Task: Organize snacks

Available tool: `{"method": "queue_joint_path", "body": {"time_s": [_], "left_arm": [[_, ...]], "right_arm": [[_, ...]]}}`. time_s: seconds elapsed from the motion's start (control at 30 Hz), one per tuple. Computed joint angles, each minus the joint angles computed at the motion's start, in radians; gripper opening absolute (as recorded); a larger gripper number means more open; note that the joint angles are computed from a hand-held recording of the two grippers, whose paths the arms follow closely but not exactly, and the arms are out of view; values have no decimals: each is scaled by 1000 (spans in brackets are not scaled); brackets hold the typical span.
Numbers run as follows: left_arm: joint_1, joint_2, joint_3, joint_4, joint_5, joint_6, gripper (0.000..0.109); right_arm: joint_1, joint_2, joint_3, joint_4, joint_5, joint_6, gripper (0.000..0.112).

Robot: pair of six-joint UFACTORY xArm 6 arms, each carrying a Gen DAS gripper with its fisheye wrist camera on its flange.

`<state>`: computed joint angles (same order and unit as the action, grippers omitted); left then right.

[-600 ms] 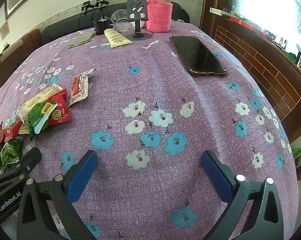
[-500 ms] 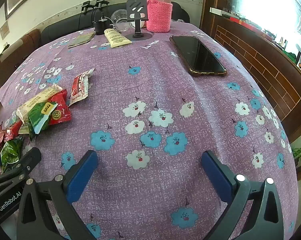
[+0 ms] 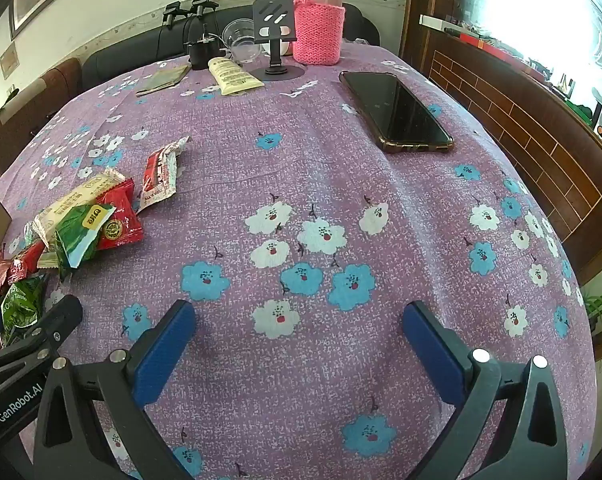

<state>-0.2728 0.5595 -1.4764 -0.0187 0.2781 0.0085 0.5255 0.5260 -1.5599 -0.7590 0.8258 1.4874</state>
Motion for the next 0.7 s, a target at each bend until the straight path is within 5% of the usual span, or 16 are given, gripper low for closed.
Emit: {"method": "queue_joint_path", "body": {"time_s": [0.6, 0.7], "left_arm": [[1, 1, -12, 36, 27, -53, 102], [-4, 9, -35, -26, 64, 37, 103]], "right_arm": [[1, 6, -19, 55, 26, -20, 103], [-1, 13, -29, 65, 24, -36, 103]]}}
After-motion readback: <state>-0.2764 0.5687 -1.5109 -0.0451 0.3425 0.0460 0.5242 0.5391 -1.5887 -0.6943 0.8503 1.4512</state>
